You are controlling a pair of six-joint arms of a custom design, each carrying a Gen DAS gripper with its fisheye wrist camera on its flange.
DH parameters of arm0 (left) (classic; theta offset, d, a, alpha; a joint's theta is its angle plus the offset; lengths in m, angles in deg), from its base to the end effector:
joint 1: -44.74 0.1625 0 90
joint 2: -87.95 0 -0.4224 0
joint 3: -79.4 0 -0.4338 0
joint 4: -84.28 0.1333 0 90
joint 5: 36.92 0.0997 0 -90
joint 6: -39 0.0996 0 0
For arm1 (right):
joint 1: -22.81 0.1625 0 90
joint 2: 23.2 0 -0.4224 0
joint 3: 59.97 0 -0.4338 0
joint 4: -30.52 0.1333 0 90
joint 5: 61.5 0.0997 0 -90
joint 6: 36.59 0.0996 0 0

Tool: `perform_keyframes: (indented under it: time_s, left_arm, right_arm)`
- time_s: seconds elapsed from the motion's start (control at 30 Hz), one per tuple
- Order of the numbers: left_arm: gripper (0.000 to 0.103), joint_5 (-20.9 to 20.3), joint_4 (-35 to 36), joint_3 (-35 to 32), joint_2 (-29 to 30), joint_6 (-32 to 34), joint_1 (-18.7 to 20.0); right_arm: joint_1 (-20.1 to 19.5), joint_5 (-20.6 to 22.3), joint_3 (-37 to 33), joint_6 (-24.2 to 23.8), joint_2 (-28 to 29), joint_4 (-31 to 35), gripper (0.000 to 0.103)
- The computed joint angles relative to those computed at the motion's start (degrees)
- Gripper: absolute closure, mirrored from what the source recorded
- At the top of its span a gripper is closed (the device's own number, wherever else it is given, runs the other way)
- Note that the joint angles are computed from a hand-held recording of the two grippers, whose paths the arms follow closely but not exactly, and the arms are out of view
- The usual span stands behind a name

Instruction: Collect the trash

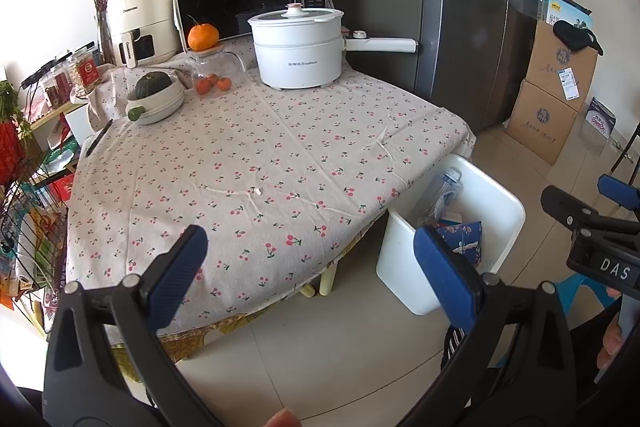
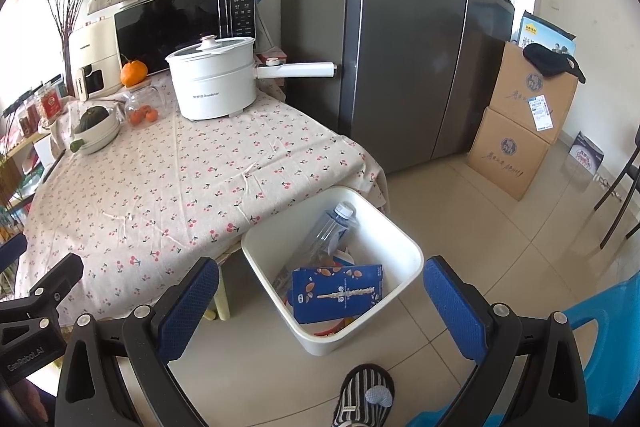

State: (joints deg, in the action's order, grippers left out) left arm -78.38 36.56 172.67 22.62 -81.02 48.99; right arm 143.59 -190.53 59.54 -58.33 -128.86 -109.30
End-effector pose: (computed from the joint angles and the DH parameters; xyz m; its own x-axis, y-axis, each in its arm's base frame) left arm -0.5144 -0.2467 0.2270 -0.6195 -0.3782 -0.6879 0.3976 0.6044 -0.6904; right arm 0.2824 -0.3361 0.4613 -0.6423 -0.3316 0.6910 -0.7020 0.6163 -0.3568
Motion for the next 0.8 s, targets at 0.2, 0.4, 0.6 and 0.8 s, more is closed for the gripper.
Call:
perform_keyframes:
  time_s: [0.2,0.4,0.6,0.8]
  left_arm:
    - [0.001,-0.2,0.2,-0.2,0.0,-0.4,-0.1]
    - [0.001,-0.4,1.0,-0.7,0.3,-1.4,-0.1]
    - [0.001,-0.7,0.7,-0.7,0.2,-1.7,-0.2]
    - [0.001,-2.0,-2.0,0.3,-1.5,-0.5,0.5]
  right_arm:
    - [0.2,0.2,0.2,-0.2,0.0,-0.1,0.0]
    - [0.3,0.1,0.2,-0.1,0.1,-0.3,0.0]
    - [0.5,-0.1,0.1,-0.1,0.3,-0.5,0.0]
    - [0.6,0.2,0.4,-0.5,0.6,-1.2,0.0]
